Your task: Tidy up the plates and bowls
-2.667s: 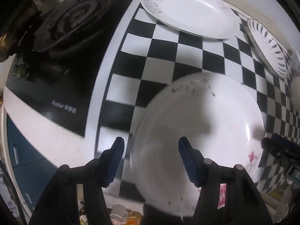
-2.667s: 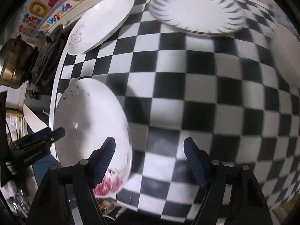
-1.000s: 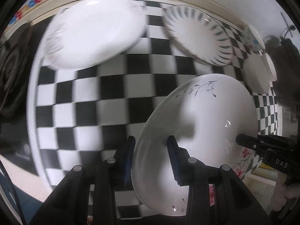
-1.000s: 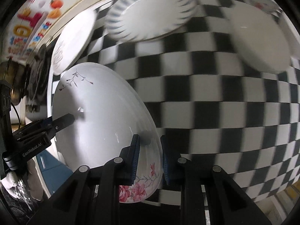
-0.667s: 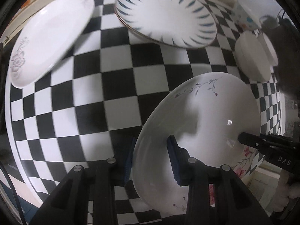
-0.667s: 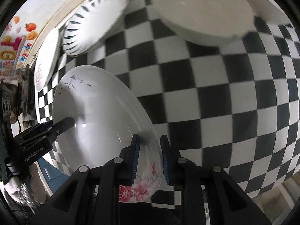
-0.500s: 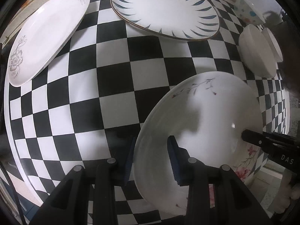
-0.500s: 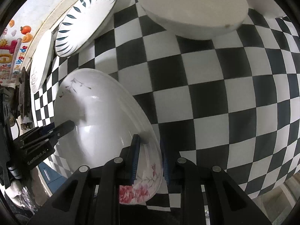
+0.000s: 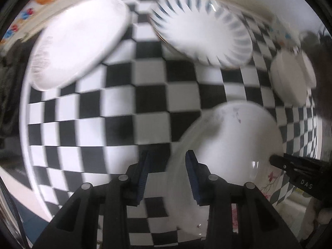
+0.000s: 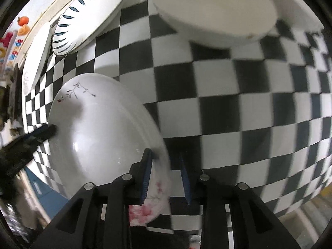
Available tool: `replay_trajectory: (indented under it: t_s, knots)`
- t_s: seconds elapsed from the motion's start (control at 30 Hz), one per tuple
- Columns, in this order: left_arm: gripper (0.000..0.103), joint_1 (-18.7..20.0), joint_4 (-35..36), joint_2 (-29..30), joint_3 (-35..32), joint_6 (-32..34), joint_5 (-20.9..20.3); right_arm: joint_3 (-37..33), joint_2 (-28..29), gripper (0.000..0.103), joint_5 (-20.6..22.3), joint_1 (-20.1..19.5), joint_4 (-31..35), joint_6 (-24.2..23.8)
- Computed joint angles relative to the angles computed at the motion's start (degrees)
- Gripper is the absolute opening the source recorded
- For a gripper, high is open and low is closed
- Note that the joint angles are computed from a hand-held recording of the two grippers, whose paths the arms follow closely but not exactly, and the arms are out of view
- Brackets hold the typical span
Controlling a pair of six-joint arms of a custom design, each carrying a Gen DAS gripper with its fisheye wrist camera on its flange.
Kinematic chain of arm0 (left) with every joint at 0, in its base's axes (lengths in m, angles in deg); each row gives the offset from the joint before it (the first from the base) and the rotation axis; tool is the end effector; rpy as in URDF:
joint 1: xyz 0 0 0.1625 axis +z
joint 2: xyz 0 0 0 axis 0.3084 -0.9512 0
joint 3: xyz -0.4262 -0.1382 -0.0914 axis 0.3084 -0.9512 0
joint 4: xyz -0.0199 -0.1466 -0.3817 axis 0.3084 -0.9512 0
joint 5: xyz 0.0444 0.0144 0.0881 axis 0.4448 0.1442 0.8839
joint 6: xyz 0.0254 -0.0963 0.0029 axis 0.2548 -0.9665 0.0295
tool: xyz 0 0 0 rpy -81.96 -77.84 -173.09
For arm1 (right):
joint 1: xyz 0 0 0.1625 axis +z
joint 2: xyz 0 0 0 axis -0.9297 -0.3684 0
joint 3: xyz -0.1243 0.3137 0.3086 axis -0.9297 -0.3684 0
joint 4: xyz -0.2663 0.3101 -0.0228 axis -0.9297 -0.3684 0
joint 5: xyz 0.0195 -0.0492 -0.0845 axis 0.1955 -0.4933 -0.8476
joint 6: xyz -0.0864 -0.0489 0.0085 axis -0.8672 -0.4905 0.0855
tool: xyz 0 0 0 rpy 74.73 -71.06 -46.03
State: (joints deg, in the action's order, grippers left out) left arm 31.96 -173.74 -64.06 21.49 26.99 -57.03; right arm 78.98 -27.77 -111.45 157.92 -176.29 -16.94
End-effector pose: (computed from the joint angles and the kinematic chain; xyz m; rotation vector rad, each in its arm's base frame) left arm -0.2698 -0.6036 0.1662 0.5113 2.4251 0.1431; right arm 0.0785 -0.4838 0.1970 -0.5518 -2.5595 0.2086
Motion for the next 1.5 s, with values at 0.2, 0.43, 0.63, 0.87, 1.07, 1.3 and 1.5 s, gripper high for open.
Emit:
replay_trajectory:
  t_s: [0.2,0.43,0.63,0.87,1.07,1.3,1.5]
  knots:
    - [0.034,-0.69,-5.42,-4.77,0.26,-2.54,6.45,-1.66,-2.69,0.045,-3.42,6.27,-2.1,-4.26]
    - [0.042,3.36,-7.58,-4.75,-3.65,-5.71,12.2,-13.71,6.04,0.091,5.91,10.74,-9.08,-14.14]
    - [0.042,10.58,-5.45,-1.57,-10.28,-8.64,8.66,-38.01,21.76,0.09,7.3,9.53,5.93,-12.56]
    - [0.042,15.45,-3.86,2.93,-16.91,-7.29,4.41,-63.47,38.3,0.085,7.27,7.83,19.66,-16.18]
    - [0.042,16.49,-2.37,5.84,-19.28,-5.46,3.41,-80.01,47.71,0.068,9.38,6.47,32.51,-16.95]
    - [0.04,16.65,-3.07,7.82,-19.83,-4.64,3.08,-89.1,52.77,0.049,14.36,5.03,41.56,-18.69]
    - [0.035,16.36,-5.53,8.17,-18.4,-5.08,5.08,-87.96,52.34,0.027,11.13,5.56,40.39,-19.32]
